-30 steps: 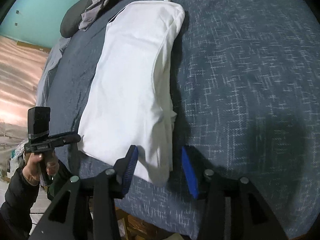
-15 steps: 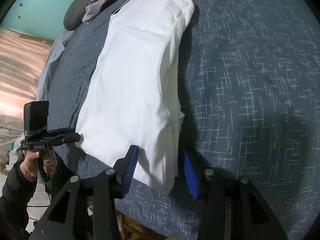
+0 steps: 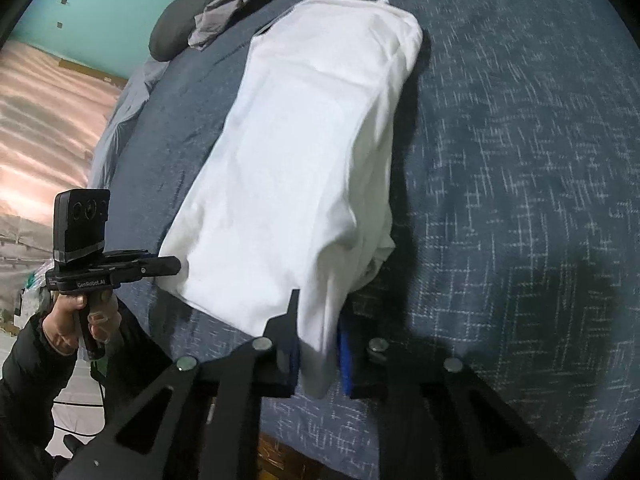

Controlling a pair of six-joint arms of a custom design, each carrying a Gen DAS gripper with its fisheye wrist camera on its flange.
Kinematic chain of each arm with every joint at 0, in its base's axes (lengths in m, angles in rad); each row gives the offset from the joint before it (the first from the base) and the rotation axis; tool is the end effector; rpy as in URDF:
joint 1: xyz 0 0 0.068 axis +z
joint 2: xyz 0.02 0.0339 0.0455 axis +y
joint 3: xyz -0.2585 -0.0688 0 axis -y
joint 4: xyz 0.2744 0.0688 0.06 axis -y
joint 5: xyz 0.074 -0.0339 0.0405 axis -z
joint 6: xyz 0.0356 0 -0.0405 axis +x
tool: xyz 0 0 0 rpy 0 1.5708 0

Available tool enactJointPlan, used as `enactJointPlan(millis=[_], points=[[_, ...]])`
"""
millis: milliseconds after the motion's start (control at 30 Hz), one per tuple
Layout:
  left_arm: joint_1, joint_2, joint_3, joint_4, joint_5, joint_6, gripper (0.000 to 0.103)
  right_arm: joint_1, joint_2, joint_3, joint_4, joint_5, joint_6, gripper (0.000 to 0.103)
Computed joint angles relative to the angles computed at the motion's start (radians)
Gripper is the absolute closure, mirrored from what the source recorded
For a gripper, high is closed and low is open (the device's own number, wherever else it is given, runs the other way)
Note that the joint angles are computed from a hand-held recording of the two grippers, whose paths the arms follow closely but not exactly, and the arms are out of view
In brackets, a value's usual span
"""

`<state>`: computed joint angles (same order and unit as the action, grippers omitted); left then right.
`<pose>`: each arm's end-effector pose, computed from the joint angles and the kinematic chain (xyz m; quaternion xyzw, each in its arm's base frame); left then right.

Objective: Fold clothes

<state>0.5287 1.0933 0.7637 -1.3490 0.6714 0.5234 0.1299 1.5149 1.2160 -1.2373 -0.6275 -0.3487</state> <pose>0.1573 0.0663 0.2098 -0.0202 0.9428 -0.3100 0.1212 0.2839 0.0582 0.2454 -0.2306 0.9227 0.3049 0.0500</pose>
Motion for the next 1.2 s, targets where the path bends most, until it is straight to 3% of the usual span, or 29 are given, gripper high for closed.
enactJointPlan(millis=[467,1200], points=[[0.028,0.007,0.210,-0.122,0.016,0.022,0.098,0.011,-0.025,0.161,-0.048,-0.038,0.037,0.095],[-0.030,0.122,0.569,-0.169,0.032,-0.104,0.098,0.043,0.107,0.589,-0.153,-0.049,0.126,0.095]])
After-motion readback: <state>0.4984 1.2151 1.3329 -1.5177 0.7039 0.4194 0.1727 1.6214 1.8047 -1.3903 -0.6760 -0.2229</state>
